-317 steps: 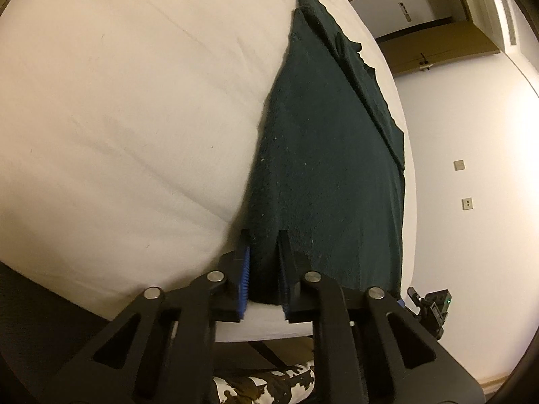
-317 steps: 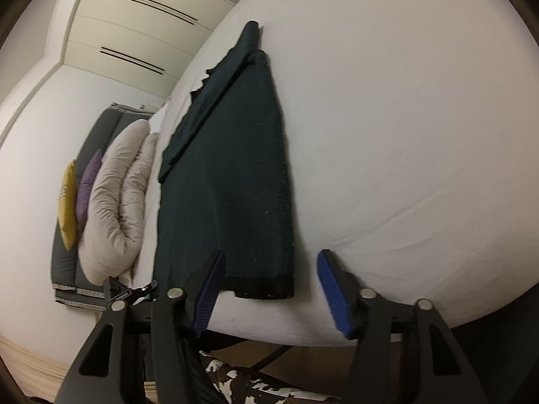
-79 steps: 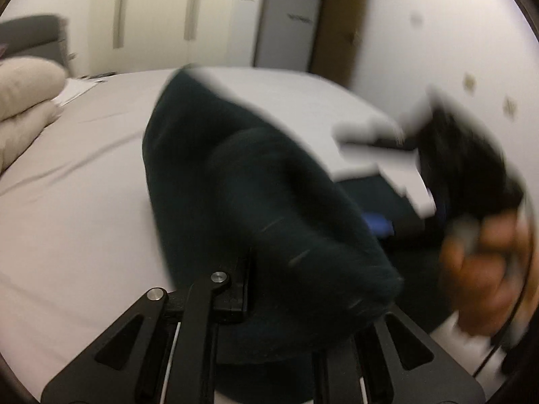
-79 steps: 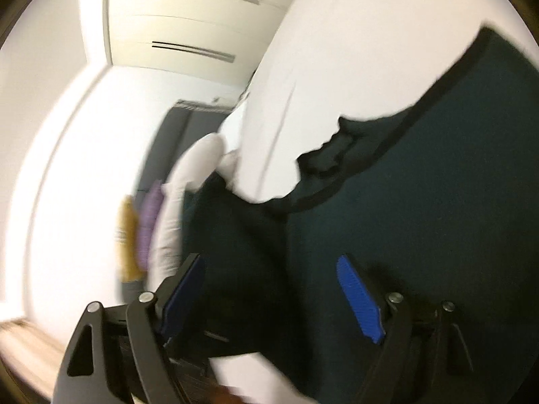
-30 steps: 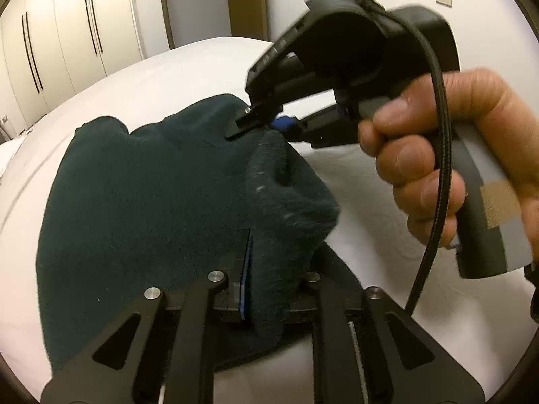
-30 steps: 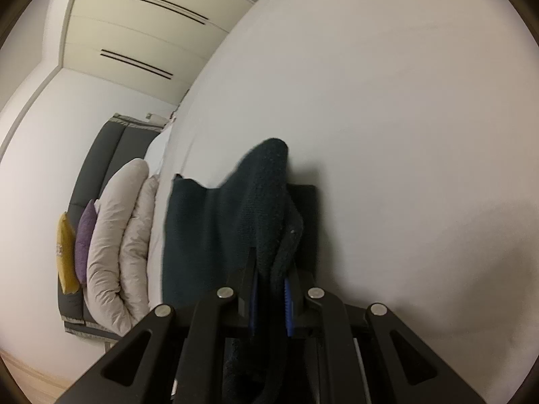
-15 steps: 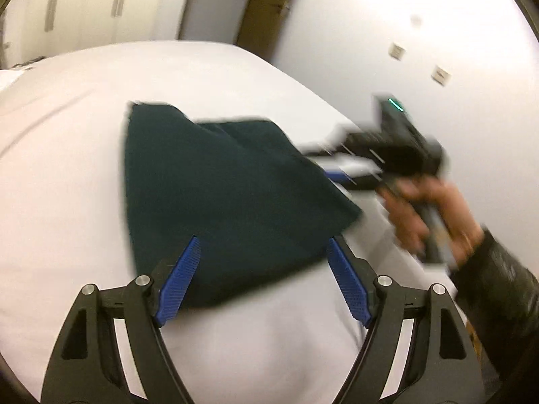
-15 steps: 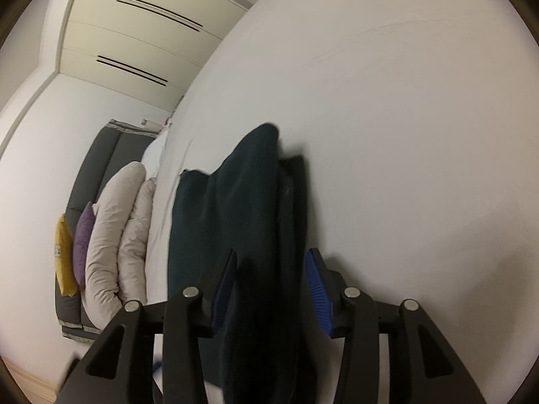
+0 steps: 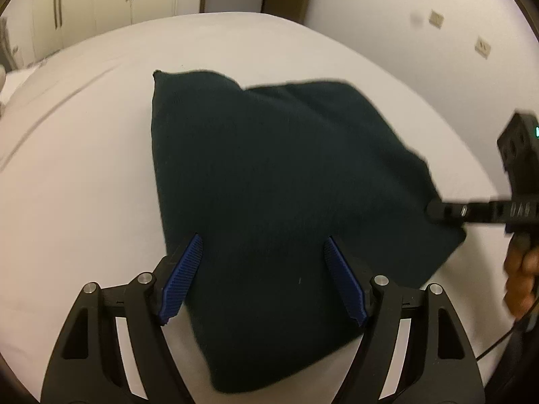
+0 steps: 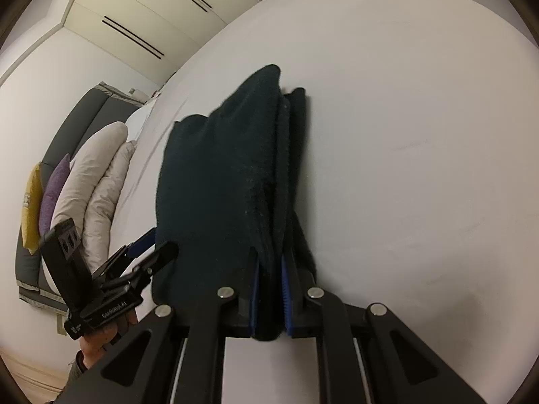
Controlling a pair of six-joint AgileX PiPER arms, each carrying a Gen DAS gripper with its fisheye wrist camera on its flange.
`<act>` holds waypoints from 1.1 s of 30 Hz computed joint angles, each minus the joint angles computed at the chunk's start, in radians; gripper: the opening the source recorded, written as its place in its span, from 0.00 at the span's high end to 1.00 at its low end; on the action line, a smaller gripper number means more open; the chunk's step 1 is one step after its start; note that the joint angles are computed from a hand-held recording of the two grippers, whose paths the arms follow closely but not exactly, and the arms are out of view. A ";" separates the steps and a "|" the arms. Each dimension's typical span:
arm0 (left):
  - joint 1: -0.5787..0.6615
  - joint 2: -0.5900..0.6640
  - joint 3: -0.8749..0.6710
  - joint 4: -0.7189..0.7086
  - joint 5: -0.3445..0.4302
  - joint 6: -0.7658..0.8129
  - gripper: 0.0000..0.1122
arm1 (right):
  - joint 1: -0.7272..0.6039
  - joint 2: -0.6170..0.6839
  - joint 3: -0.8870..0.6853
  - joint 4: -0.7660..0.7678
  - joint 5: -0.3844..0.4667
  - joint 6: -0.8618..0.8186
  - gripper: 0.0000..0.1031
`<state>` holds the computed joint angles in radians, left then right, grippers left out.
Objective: Fold small clothes
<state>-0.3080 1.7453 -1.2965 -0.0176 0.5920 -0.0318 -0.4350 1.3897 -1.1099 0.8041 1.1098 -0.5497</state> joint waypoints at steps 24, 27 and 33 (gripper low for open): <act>-0.101 -0.018 0.054 0.219 -0.012 -0.237 0.34 | 0.083 -0.068 -0.016 0.080 -0.032 -0.057 0.76; -0.103 -0.035 0.074 0.212 -0.017 -0.236 0.34 | 0.123 -0.033 0.032 -0.006 -0.106 -0.024 0.78; -0.105 -0.053 0.103 0.211 -0.038 -0.236 0.34 | -0.073 -0.081 0.119 0.117 0.001 -0.155 0.89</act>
<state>-0.4133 1.6924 -1.1935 0.1930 0.5541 -0.2675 -0.5075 1.3082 -0.9910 0.9216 1.1112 -0.7049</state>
